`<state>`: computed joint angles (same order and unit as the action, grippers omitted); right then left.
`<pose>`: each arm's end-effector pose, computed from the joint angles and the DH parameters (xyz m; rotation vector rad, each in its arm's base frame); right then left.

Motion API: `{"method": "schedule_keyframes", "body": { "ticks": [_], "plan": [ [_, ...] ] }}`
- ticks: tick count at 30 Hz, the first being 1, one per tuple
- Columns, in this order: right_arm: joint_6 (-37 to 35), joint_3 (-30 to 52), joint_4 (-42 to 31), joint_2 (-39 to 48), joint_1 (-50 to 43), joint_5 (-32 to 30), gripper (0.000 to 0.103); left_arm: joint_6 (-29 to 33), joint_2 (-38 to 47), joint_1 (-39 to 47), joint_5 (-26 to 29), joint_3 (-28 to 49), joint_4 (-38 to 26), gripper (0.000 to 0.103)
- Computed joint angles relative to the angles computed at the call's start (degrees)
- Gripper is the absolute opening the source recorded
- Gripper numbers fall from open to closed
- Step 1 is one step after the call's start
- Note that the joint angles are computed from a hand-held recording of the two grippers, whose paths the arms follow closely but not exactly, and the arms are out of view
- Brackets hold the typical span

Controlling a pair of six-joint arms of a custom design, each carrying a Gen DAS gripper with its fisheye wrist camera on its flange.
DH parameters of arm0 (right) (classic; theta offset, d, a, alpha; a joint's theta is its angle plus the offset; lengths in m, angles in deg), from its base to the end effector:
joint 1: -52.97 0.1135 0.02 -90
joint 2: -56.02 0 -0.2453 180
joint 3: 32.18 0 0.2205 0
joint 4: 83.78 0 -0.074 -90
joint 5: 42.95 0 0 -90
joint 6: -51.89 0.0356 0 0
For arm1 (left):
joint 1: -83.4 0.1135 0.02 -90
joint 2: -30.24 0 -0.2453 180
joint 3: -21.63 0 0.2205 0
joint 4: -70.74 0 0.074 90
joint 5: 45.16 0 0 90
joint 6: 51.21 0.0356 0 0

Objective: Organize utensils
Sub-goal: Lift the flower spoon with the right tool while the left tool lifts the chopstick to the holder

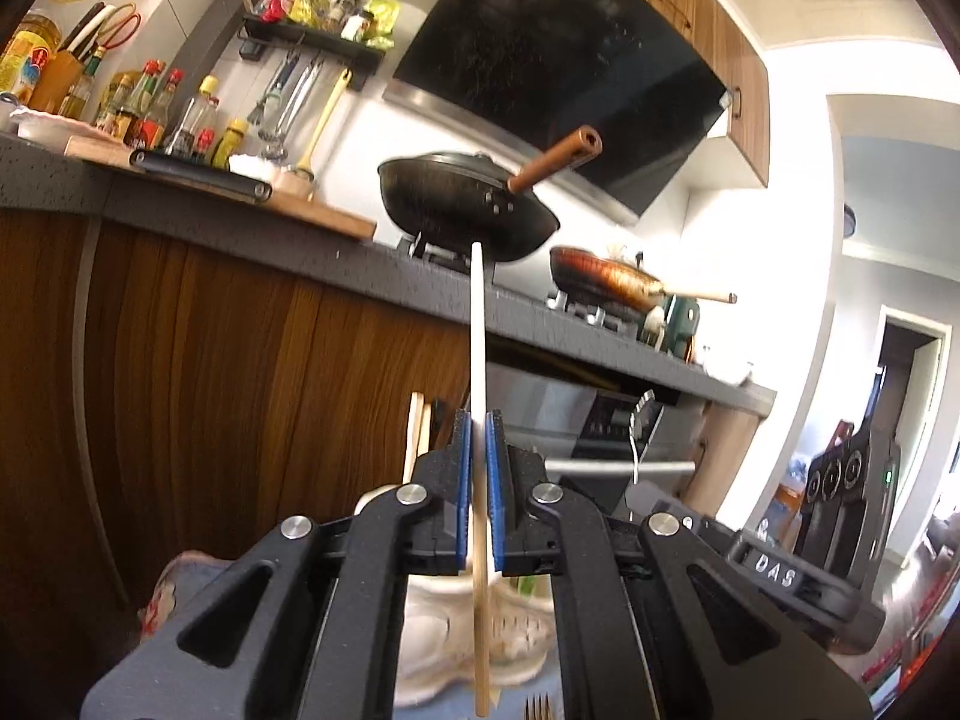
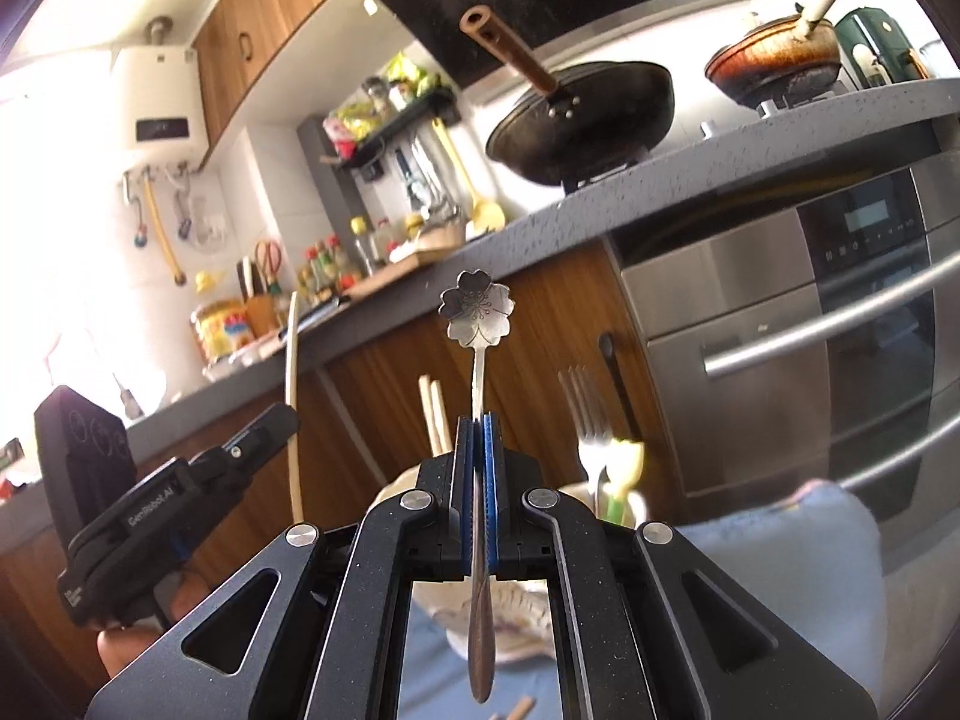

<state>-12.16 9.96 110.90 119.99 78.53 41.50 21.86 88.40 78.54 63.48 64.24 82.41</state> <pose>0.2021 0.1005 0.2383 -0.0689 1.7513 0.7478 0.2088 -0.0292 0.2555 0.0779 1.6624 -0.5557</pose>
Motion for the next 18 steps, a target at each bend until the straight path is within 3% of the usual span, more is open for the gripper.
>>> {"method": "schedule_keyframes", "body": {
  "ticks": [7,18],
  "plan": [
    [1.3,-0.9,8.4,2.6,-3.4,-1.8,0.004,-0.8,4.5,-1.4,-3.2,2.1,9.8,0.005],
    [-6.6,5.9,10.0,9.6,0.2,7.4,0.004,-0.9,15.0,-3.7,-9.7,3.0,20.5,0.005]
  ]
}}
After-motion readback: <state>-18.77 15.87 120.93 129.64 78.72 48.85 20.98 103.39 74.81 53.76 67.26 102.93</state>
